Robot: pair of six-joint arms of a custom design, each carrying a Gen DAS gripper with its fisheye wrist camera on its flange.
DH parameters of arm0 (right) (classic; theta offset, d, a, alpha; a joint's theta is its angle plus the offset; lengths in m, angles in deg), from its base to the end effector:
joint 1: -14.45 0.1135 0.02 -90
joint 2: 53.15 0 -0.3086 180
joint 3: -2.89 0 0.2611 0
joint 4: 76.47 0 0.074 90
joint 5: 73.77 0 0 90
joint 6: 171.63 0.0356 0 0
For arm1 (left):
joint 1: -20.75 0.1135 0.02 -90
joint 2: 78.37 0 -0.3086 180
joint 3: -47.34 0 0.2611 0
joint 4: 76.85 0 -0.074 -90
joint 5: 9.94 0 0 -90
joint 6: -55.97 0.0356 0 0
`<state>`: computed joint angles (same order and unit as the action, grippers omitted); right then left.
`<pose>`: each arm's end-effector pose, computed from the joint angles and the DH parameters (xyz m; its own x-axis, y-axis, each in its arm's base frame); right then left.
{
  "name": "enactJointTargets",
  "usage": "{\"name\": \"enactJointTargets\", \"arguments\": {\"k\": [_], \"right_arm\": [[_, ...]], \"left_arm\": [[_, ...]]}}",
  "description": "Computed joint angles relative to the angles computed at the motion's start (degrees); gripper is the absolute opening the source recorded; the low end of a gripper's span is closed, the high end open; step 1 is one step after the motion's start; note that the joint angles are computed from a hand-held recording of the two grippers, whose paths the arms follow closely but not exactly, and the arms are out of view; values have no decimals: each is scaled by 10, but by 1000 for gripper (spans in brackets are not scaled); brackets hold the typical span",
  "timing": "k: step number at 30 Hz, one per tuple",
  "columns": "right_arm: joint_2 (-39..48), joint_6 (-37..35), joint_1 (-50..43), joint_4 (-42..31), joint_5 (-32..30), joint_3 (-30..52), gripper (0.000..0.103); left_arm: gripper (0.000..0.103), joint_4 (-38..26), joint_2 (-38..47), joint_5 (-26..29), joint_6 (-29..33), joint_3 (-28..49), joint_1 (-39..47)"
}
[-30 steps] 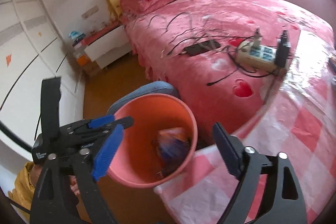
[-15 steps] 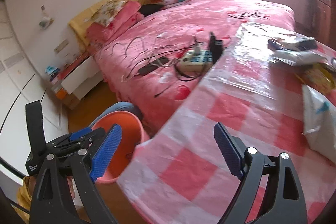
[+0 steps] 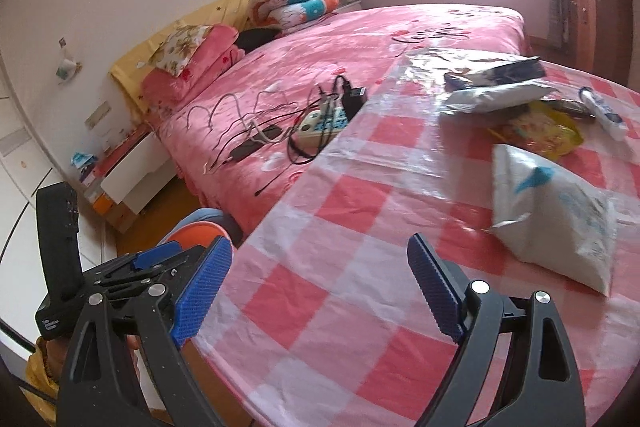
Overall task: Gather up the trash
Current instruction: 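Move both grippers back to the table toward the remaining wrappers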
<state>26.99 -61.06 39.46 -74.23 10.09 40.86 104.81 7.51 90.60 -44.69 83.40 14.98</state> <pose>0.2200 0.1068 0.1720 -0.7184 0.0503 -0.6938 -0.2588 0.9065 0.3337 0.2371 -0.0305 0.1406 -0.7692 -0.1051 -0.6303 0.0793 0.9631 -0.2573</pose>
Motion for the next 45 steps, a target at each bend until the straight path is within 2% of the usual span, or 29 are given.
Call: {"name": "enactJointTargets", "arguments": {"k": [7,15,19,24,30,36,38,42,45], "right_arm": [[-36,-14,-67,-7,-34,-28,89],[-84,-61,-191,-31,-98,-59,89],[-91,-96,-273,-50,-139,-61,89],[-54,-153,-379,-72,-186,-36,89],[22,-210,-474,-102,-203,46,89],[121,-220,-517,-99,-208,134,89],[159,-217,-524,-104,-215,168,89],[211,-231,-511,-107,-188,220,89],[246,-239,-496,-107,-166,251,89]], "left_arm": [[74,-26,6,-38,-22,33,-78],[75,-55,36,-73,-34,97,-154],[75,-73,64,-88,-35,146,-195],[75,-105,110,-86,-32,239,-229],[75,-191,210,-57,23,430,-245],[75,-309,354,-6,51,668,-243],[75,-362,413,-2,70,764,-244],[75,-464,518,-1,104,939,-248],[75,-570,614,-8,129,1106,-249]]}}
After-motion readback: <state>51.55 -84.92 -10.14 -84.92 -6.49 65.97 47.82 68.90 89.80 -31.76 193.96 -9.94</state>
